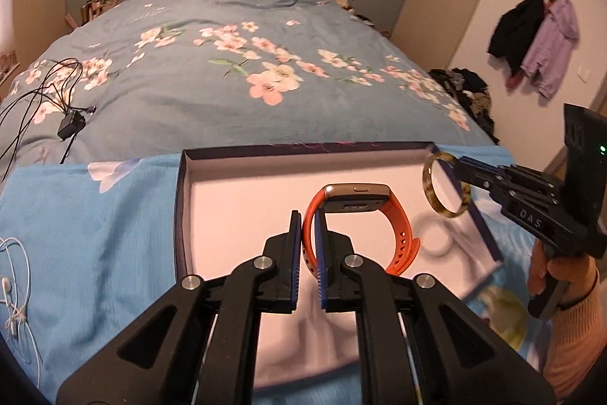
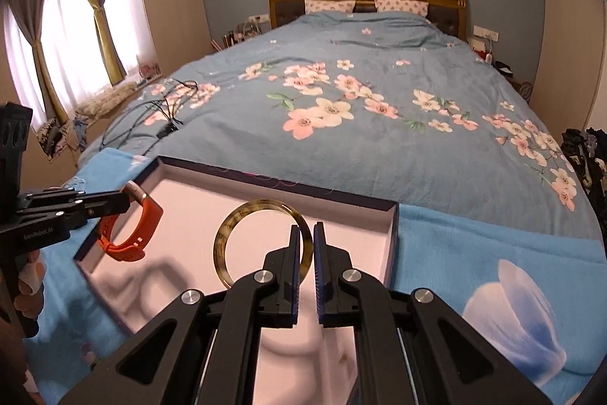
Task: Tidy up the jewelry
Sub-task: 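Carry the watch into the box with the left tool while the right tool carries the bangle in, then move the right tool to the crystal bead bracelet and close on it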
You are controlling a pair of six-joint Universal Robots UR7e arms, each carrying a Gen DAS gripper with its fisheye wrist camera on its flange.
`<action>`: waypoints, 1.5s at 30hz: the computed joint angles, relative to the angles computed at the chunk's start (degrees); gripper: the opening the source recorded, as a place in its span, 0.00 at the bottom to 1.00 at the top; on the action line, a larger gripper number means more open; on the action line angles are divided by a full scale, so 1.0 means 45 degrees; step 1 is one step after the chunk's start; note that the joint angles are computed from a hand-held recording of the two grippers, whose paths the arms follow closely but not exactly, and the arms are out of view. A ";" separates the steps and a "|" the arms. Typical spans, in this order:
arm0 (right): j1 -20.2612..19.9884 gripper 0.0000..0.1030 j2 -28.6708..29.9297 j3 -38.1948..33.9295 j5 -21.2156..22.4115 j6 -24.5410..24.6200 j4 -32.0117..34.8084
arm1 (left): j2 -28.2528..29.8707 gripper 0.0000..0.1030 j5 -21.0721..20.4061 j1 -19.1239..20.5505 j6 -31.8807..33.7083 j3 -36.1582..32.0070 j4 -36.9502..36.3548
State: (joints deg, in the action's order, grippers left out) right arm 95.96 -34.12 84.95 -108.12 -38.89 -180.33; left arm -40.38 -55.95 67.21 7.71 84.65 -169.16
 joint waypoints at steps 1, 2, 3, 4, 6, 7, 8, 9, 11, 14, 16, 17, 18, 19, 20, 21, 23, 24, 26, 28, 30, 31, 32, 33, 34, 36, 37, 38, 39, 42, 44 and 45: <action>0.0015 0.05 0.0142 -0.0235 -0.0124 0.0025 0.0180 | 0.0192 0.07 0.0114 0.0065 -0.0060 -0.0327 0.0172; 0.0027 0.05 0.0260 -0.0447 -0.0205 0.0061 0.0393 | 0.0339 0.07 0.0146 0.0141 -0.0110 -0.0574 0.0331; 0.0041 0.05 0.0417 -0.0696 -0.0333 0.0099 0.0561 | 0.0531 0.07 0.0241 0.0211 -0.0176 -0.0913 0.0537; 0.0059 0.05 0.0544 -0.0886 -0.0471 0.0079 0.0670 | 0.0691 0.07 0.0312 0.0298 -0.0190 -0.1151 0.0638; 0.0105 0.05 0.0824 -0.1327 -0.0743 0.0046 0.1023 | 0.1038 0.07 0.0455 0.0394 -0.0328 -0.1776 0.1054; 0.0124 0.05 0.0934 -0.1489 -0.0853 0.0019 0.1120 | 0.1176 0.07 0.0480 0.0454 -0.0298 -0.2000 0.1155; 0.0157 0.05 0.1068 -0.1697 -0.1003 -0.0014 0.1294 | 0.1274 0.07 0.0515 0.0513 -0.0258 -0.2132 0.1192; 0.0173 0.05 0.1134 -0.1798 -0.1083 -0.0002 0.1370 | 0.1426 0.07 0.0568 0.0555 -0.0256 -0.2400 0.1363; 0.0211 0.05 0.1295 -0.2060 -0.1272 0.0015 0.1609 | 0.1731 0.07 0.0648 0.0638 -0.0236 -0.2985 0.1827; 0.0341 0.05 0.1623 -0.2526 -0.1861 -0.0090 0.1795 | 0.1961 0.07 0.0789 0.0706 -0.0278 -0.3400 0.2280; 0.0381 0.05 0.1804 -0.2869 -0.2117 0.0050 0.2097 | 0.2152 0.07 0.0863 0.0755 -0.0384 -0.3799 0.2724; 0.0392 0.05 0.1873 -0.2993 -0.2209 0.0100 0.2219 | 0.2173 0.07 0.0915 0.0758 -0.0458 -0.3804 0.2784; 0.0404 0.05 0.1954 -0.3135 -0.2307 0.0197 0.2332 | 0.2251 0.07 0.0978 0.0772 -0.0531 -0.3949 0.2945; 0.0410 0.05 0.2011 -0.3246 -0.2372 0.0237 0.2425 | 0.2332 0.07 0.1088 0.0780 -0.0607 -0.4082 0.3091; 0.0424 0.05 0.2085 -0.3351 -0.2475 0.0297 0.2475 | 0.2382 0.07 0.1148 0.0799 -0.0667 -0.4157 0.3167; 0.0420 0.05 0.2138 -0.3431 -0.2529 0.0365 0.2527 | 0.2470 0.07 0.1196 0.0827 -0.0817 -0.4323 0.3361; 0.0430 0.05 0.2243 -0.3605 -0.2609 0.0443 0.2719 | 0.2557 0.08 0.1211 0.0872 -0.1179 -0.4496 0.3591; 0.0441 0.06 0.2259 -0.3556 -0.2623 0.0379 0.2526 | 0.2544 0.09 0.1177 0.0892 -0.1260 -0.4473 0.3592; 0.0489 0.08 0.2288 -0.3516 -0.2723 0.0270 0.2329 | 0.2541 0.17 0.1134 0.0930 -0.1581 -0.4557 0.3774; 0.0518 0.10 0.2170 -0.3234 -0.2592 0.0165 0.1778 | 0.2461 0.24 0.1228 0.0915 -0.1522 -0.4376 0.3460; 0.0509 0.10 0.1777 -0.2639 -0.2117 0.0162 0.1425 | 0.2235 0.32 0.1216 0.0844 -0.1183 -0.3875 0.2706; 0.0505 0.12 0.1560 -0.2312 -0.1889 0.0116 0.1185 | 0.2037 0.40 0.1125 0.0787 -0.0934 -0.3441 0.2004; 0.0481 0.17 0.1208 -0.1802 -0.1430 0.0058 0.0922 | 0.1848 0.42 0.1142 0.0688 -0.0547 -0.2955 0.1135; 0.0456 0.21 0.0890 -0.1346 -0.0979 -0.0018 0.0713 | 0.1678 0.45 0.1132 0.0610 -0.0182 -0.2538 0.0463; 0.0422 0.28 0.0490 -0.0727 -0.0492 -0.0172 0.0340 | 0.1414 0.50 0.1023 0.0503 0.0323 -0.1939 -0.0502; 0.0396 0.32 -0.0222 0.0442 0.0177 -0.0609 -0.0440 | 0.0933 0.55 0.0840 0.0310 0.0986 -0.0950 -0.1865; 0.0376 0.34 -0.0590 0.1023 0.0499 -0.0816 -0.0759 | 0.0611 0.57 0.0601 0.0194 0.1515 -0.0270 -0.2771; 0.0352 0.37 -0.0934 0.1556 0.0794 -0.0979 -0.0994 | 0.0394 0.60 0.0504 0.0094 0.1828 0.0192 -0.3303; 0.0305 0.38 -0.1399 0.2274 0.1159 -0.1230 -0.1248 | 0.0126 0.64 0.0557 -0.0085 0.2259 0.0827 -0.4074; 0.0172 0.41 -0.2337 0.3849 0.1655 -0.1847 -0.1754 | -0.0596 0.67 0.0400 -0.0438 0.2949 0.2370 -0.5333; 0.0106 0.41 -0.2686 0.4472 0.1779 -0.2057 -0.1794 | -0.0989 0.68 0.0536 -0.0668 0.3078 0.3278 -0.5793; 0.0056 0.41 -0.2858 0.4826 0.1792 -0.2212 -0.1824 | -0.1143 0.68 0.0497 -0.0735 0.3051 0.3611 -0.5838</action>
State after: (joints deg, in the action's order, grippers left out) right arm 96.21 -46.97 106.67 -100.05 -48.84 -188.53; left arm -45.52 -53.71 63.91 21.44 100.90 -195.43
